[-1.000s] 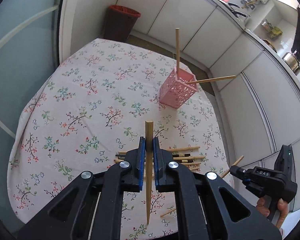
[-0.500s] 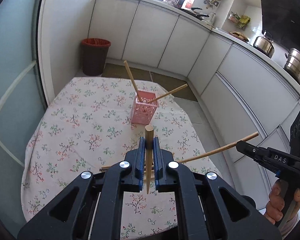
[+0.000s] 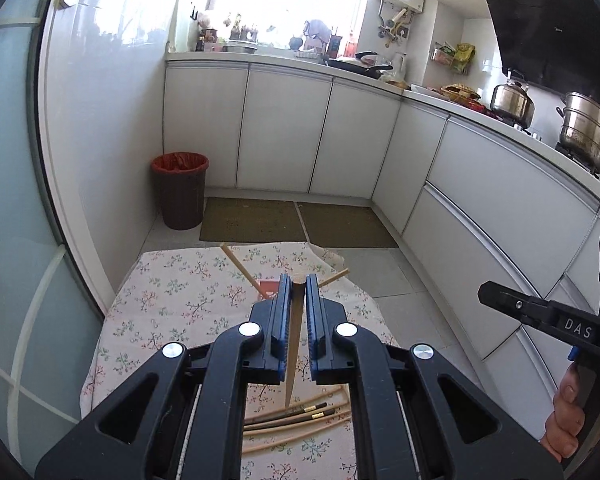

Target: Organize utensils

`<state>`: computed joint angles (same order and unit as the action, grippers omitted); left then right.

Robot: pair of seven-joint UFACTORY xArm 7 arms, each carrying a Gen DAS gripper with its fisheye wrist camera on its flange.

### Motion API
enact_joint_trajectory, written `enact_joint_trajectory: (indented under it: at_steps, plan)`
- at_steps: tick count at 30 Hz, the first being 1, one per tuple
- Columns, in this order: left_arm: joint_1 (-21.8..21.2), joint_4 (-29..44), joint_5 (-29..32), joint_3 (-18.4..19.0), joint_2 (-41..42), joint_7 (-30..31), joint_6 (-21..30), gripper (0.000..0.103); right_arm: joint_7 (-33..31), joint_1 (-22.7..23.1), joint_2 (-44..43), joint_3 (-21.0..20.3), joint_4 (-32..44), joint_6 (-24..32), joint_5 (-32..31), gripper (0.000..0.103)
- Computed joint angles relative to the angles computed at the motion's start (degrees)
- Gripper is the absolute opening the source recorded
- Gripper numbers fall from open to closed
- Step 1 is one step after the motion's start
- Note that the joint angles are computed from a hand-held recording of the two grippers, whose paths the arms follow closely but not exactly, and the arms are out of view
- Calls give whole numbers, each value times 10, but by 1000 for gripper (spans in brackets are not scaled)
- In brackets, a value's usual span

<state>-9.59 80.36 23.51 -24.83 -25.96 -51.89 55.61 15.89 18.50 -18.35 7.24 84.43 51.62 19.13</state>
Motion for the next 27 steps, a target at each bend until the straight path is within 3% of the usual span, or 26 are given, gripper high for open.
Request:
enact_joint_trajectory:
  at_steps: [4, 6, 7, 10, 15, 24, 27]
  plan:
    - [3, -13, -1, 9, -9, -11, -23, 7, 10, -12, 35, 5, 10, 55, -40, 13]
    - [3, -29, -9, 16, -18, -14, -35, 7, 7, -18, 74, 12, 9, 86, -72, 32]
    - [2, -36, -16, 20, -21, -14, -40, 7, 2, -18, 94, 15, 6, 90, -88, 47]
    - [2, -48, -28, 23, -25, -12, -49, 7, 4, -16, 178, 21, 10, 92, -123, 48]
    - [7, -64, -36, 33, -41, 4, -53, 7, -6, 4, 329, 20, 113, 107, -142, 48]
    - [15, -161, -108, 77, -87, 3, -23, 7, 22, 35, 462, 2, 225, 87, -178, 48]
    - [17, -189, -130, 91, -97, 0, -18, 7, 26, 47, 506, -4, 275, 105, -190, 49]
